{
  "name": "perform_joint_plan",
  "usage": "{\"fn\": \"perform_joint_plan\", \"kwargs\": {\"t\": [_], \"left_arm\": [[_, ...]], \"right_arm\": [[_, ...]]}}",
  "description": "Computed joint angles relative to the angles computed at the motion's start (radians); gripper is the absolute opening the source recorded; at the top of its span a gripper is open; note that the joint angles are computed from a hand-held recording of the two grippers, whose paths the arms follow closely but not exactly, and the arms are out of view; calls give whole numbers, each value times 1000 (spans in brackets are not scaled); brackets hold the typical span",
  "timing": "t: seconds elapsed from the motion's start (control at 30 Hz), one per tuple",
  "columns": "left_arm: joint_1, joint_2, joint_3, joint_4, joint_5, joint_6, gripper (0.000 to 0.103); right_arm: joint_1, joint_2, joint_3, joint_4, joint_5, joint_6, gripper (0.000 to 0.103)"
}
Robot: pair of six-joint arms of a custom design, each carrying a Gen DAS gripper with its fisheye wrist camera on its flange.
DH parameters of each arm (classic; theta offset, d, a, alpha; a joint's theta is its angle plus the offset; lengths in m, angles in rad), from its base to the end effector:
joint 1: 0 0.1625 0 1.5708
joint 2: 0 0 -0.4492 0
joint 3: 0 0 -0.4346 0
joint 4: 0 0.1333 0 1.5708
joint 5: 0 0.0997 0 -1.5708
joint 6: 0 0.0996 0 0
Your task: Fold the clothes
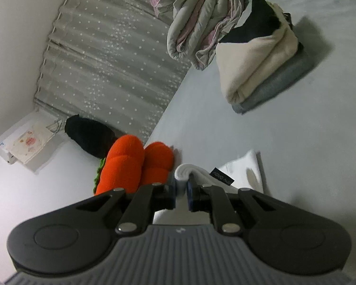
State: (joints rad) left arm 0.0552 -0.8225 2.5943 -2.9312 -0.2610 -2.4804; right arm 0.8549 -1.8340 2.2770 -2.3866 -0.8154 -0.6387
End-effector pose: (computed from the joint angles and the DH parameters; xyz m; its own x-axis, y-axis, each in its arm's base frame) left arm -0.2868 -0.2457 0.0024 -0.8552 -0.2512 0.4533 -0.4942 0.1314 -0.8594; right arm -0.1072 -0.4304 0.3787 -0.9370 -0.1866 -0.2955 0.0656 0.7367 -0.6731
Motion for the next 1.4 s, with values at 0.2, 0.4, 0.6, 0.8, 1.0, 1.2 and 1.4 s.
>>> {"fn": "perform_joint_plan", "kwargs": {"t": [0.2, 0.4, 0.6, 0.8, 1.0, 1.2, 1.4], "left_arm": [[109, 50, -16, -260, -11, 252, 6], [209, 79, -45, -389, -51, 427, 6], [286, 108, -53, -461, -97, 491, 6], [321, 119, -51, -526, -121, 574, 7], [305, 24, -30, -316, -87, 491, 29], [264, -102, 4, -22, -83, 342, 42], [237, -136, -4, 86, -94, 379, 42]], "right_arm": [[69, 106, -18, -184, -58, 103, 13], [115, 197, -33, -318, -137, 148, 13], [153, 261, -49, -386, -234, 145, 13], [176, 293, -68, -391, -298, 124, 13], [177, 290, -93, -326, -310, 95, 14], [176, 276, -115, -258, -296, 70, 15], [164, 273, -105, -321, -269, 128, 44]]}}
